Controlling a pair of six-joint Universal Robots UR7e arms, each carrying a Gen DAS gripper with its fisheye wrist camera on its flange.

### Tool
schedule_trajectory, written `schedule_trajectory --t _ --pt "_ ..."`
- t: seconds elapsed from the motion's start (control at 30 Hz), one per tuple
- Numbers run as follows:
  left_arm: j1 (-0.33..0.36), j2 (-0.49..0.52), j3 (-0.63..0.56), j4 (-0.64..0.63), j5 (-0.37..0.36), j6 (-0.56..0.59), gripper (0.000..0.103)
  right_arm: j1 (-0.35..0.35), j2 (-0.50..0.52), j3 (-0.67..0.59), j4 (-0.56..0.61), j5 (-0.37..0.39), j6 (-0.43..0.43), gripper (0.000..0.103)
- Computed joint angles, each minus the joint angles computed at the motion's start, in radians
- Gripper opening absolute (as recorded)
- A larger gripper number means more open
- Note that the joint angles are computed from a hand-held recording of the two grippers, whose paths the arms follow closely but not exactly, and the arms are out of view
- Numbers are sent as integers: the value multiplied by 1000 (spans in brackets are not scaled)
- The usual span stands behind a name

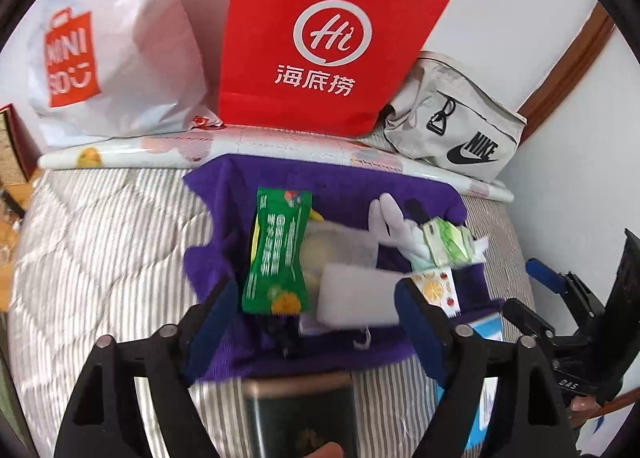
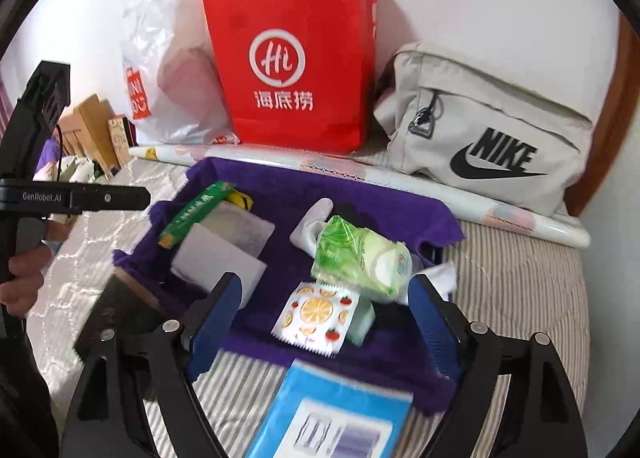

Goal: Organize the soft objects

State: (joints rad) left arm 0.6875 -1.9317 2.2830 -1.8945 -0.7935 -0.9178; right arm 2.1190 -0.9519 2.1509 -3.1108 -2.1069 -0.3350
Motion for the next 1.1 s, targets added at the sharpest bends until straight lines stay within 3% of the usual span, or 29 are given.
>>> schedule_trajectory --t 0.13,0.27,0.43,0.67,0.87,1.1 --pt "-126 -54 0 183 -7 -165 81 43 -71 61 3 -15 56 91" --pt "-260 -89 -1 345 -18 -325 89 100 -127 116 10 -63 96 98" --pt "-452 -122 -7 551 -43 -548 91 172 -206 185 40 -101 157 99" --pt "-710 -63 -38 848 -134 -815 93 245 -349 259 172 -82 329 99" --pt "-896 -9 -52 975 -211 -993 93 329 -393 319 166 -158 406 99" --pt "-1016 106 -74 1005 -280 -1059 93 419 -481 361 236 -178 519 99"
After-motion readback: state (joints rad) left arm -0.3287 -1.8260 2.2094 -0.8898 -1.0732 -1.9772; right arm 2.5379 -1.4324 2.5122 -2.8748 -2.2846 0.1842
